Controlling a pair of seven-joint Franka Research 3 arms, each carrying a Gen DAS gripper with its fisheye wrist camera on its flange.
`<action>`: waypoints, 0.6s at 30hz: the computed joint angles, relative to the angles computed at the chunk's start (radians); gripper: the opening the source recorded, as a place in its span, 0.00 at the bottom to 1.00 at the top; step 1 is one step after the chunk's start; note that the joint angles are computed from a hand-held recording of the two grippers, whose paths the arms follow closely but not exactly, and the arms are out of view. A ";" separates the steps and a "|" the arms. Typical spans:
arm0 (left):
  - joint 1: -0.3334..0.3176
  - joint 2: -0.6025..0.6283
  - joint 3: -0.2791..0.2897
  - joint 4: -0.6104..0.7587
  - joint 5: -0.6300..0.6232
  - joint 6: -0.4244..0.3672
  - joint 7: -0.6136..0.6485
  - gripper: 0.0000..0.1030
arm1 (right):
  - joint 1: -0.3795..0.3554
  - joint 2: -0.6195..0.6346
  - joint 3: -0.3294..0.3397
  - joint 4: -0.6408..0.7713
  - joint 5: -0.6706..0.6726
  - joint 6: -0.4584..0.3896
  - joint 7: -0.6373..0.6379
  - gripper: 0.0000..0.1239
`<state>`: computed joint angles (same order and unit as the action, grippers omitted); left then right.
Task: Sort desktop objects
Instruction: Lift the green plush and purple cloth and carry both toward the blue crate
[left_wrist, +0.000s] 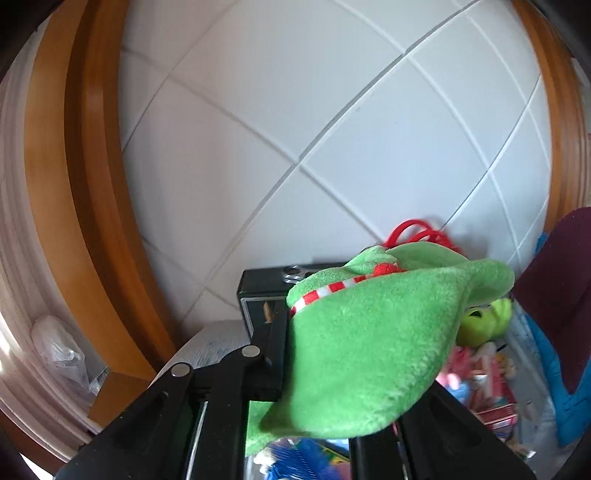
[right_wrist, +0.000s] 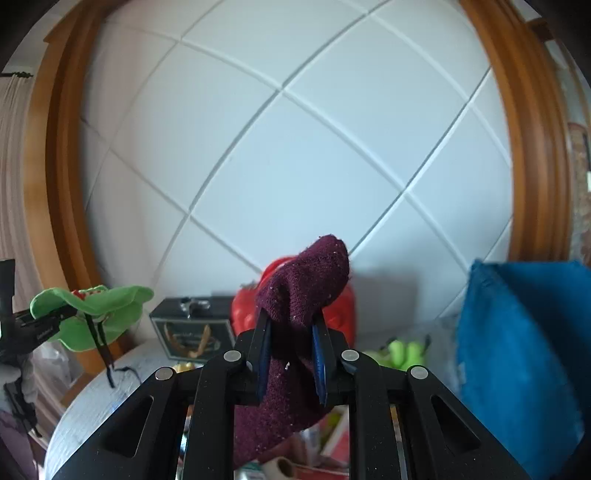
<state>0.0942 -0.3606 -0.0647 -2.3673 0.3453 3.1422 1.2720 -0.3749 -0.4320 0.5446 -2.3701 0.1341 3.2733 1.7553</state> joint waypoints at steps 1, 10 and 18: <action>-0.013 -0.027 -0.005 -0.013 -0.005 -0.003 -0.004 0.09 | 0.019 -0.036 -0.032 -0.019 0.001 -0.003 -0.008 0.15; -0.078 -0.114 -0.191 0.017 0.000 -0.022 -0.133 0.09 | 0.067 -0.306 -0.278 -0.144 -0.022 -0.059 -0.149 0.15; -0.042 0.072 -0.505 0.313 0.137 -0.117 -0.386 0.09 | 0.151 -0.306 -0.569 -0.122 -0.037 -0.092 -0.422 0.15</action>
